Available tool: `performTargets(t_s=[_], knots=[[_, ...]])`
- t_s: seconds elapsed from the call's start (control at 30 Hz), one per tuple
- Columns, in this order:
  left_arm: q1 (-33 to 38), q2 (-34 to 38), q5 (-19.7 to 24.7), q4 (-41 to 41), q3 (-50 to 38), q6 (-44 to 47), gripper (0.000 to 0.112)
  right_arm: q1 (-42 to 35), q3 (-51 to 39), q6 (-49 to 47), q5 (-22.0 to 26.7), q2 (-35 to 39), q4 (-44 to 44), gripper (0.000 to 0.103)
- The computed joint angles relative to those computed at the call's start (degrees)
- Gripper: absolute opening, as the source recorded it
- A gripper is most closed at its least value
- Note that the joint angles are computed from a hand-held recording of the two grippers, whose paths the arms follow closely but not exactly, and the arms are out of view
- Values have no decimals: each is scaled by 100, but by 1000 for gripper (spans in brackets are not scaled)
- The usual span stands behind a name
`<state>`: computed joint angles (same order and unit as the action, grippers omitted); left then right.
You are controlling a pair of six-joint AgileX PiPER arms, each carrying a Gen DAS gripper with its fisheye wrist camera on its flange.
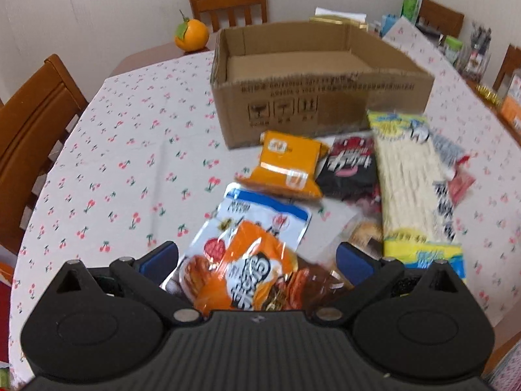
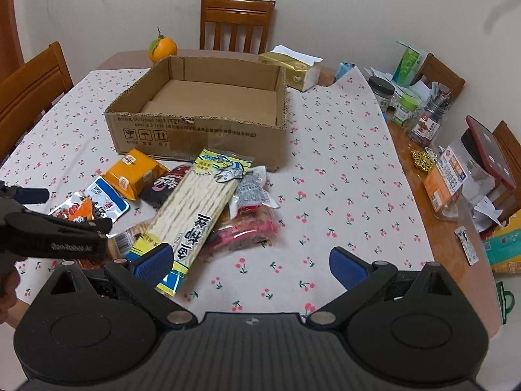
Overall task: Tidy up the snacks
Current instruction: 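Grasp the orange-brown spicy bag with the left gripper while the right gripper approaches the white-yellow squid pack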
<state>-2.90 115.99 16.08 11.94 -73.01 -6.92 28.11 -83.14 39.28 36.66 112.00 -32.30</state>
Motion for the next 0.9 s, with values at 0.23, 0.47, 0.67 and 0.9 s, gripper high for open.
performTargets(t_s=[0.23,0.47,0.67,0.9], knots=[[69,-442,-207,494,727,-475,102,-202,46,-491,-186,9,347,103],[118,-796,-270,1685,1439,-1828,102,-344,40,-1296,-470,44,901,103],[242,-688,-484,-305,1599,-391,102,-395,104,-1770,-613,12,1142,103],[115,-646,-472,334,1552,-1247,102,-505,189,-2117,-668,-21,1358,103]])
